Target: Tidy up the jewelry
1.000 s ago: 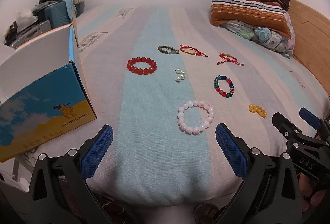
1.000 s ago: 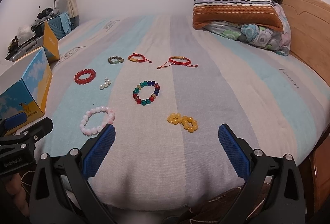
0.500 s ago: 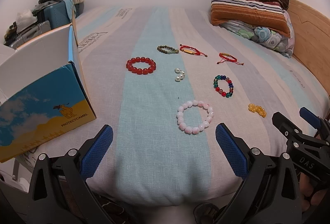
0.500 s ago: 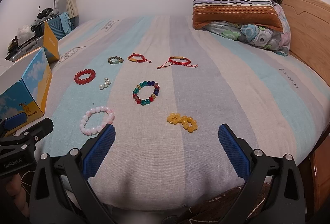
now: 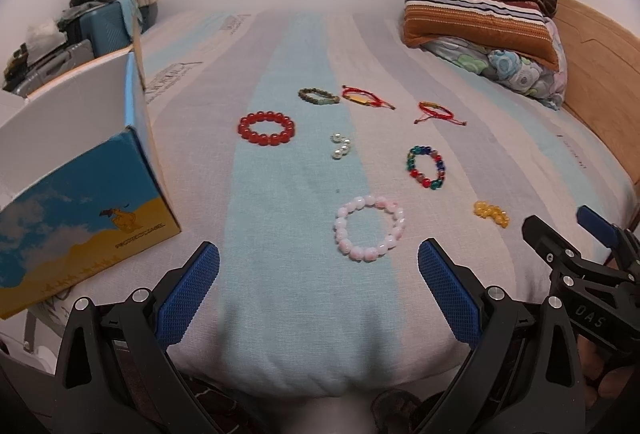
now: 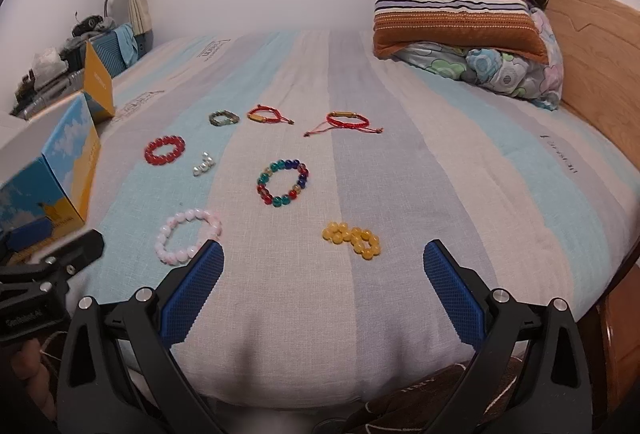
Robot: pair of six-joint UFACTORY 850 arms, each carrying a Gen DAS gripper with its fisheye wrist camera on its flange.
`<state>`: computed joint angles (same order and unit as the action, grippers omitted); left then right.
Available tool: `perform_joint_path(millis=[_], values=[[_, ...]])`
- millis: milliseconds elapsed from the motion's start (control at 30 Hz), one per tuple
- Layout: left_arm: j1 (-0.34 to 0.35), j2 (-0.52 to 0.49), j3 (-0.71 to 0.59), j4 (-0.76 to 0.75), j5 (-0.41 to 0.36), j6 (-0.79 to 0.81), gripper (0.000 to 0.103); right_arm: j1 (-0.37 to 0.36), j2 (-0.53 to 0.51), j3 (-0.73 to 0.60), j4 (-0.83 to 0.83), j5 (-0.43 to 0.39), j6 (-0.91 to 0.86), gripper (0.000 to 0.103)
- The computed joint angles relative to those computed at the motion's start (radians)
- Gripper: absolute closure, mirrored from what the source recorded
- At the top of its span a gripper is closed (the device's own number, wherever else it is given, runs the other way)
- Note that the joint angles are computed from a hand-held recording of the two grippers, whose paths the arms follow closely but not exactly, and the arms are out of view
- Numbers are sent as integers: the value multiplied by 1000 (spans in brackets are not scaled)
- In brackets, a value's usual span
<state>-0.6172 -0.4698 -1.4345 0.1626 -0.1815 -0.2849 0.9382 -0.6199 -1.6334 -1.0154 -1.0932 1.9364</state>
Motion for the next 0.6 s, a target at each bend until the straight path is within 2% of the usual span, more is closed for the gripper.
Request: perform_joint_path(millis=[100,200,333,400,600], values=[[-3,-7,-45,-19,-37,36,6,-7,22,-1,-8,-9,-10,7],[-2,-18,-94,-117,-70,145,6,-17,35,-15,-13,-23,-40,7],[-13,-59,-186,-1,-130,61,6,-47,34,-47,23,-25,-109,7],[-12,-82,-235,-37,-153,96,6,-66,31,-62,47,-11,-140,7],[-8,-216,-442,-166,-309,217,6,-134,10,-105,166,46,-263,7]])
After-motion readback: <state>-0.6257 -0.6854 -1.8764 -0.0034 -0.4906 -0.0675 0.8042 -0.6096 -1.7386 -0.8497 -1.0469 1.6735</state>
